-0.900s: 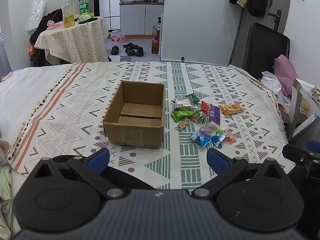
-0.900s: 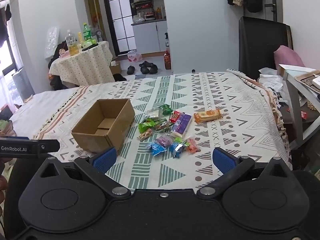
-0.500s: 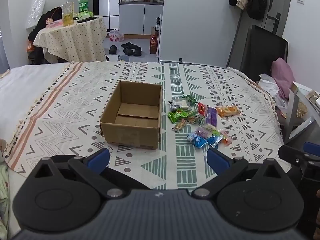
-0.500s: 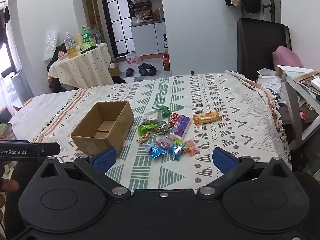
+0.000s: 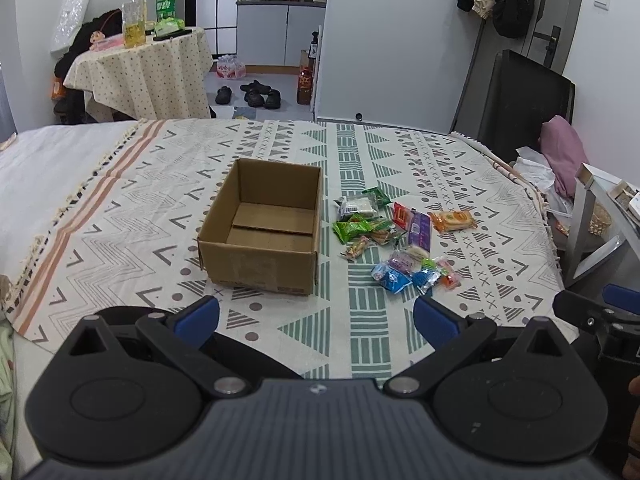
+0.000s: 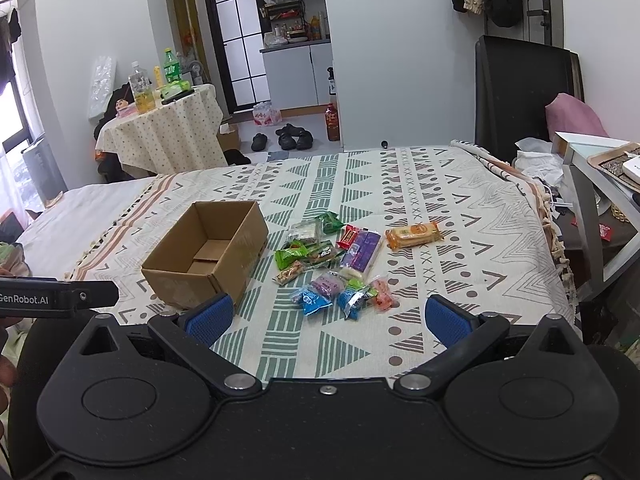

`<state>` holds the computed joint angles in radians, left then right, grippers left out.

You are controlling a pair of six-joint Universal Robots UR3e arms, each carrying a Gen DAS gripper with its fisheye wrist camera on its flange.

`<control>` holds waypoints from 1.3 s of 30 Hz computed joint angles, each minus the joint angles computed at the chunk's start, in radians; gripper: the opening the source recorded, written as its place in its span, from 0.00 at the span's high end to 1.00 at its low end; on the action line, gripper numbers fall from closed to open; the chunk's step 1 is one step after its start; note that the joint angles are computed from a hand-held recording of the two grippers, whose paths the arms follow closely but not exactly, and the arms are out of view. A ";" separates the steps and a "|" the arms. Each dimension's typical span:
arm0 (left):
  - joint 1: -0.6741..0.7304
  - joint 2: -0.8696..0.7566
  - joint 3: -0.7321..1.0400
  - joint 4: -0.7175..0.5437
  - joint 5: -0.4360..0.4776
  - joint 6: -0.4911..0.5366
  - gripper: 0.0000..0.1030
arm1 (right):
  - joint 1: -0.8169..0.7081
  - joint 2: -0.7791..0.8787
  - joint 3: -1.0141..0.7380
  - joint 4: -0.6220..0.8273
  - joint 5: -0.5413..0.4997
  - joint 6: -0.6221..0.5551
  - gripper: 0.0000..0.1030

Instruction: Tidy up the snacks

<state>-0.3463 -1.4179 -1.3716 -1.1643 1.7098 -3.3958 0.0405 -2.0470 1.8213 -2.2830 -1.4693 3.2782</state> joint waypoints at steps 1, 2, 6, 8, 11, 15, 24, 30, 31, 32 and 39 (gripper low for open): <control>0.001 0.000 0.003 -0.005 -0.002 0.000 0.00 | -0.001 0.000 0.001 -0.003 0.002 0.000 0.00; -0.001 0.001 0.003 -0.004 -0.003 0.000 0.00 | 0.000 0.001 0.001 -0.004 0.001 0.000 0.00; -0.004 -0.003 0.006 -0.004 -0.006 0.004 0.00 | 0.000 0.000 0.002 -0.004 -0.001 -0.001 0.00; -0.005 0.000 -0.004 0.012 -0.005 0.000 0.00 | 0.000 0.000 0.003 -0.006 0.001 -0.001 0.00; 0.001 -0.008 0.023 -0.030 -0.018 -0.007 0.00 | 0.001 0.000 0.003 -0.006 -0.002 -0.001 0.00; -0.005 -0.015 0.011 -0.001 -0.005 0.003 0.00 | -0.002 0.000 0.006 -0.007 0.000 -0.002 0.00; -0.008 -0.058 -0.021 0.091 -0.028 0.018 0.00 | -0.052 0.020 0.019 -0.028 0.029 -0.022 0.00; 0.008 -0.108 -0.014 0.143 -0.087 -0.005 0.00 | -0.129 0.014 0.054 -0.045 0.110 -0.037 0.00; 0.004 -0.122 -0.007 0.150 -0.087 -0.010 0.00 | -0.138 0.016 0.059 -0.050 0.119 -0.038 0.00; -0.001 -0.137 -0.002 0.163 -0.087 -0.018 0.00 | -0.151 0.017 0.064 -0.052 0.133 -0.042 0.00; -0.030 -0.257 0.098 0.163 -0.065 -0.048 0.00 | -0.204 0.049 0.087 -0.089 0.174 -0.057 0.00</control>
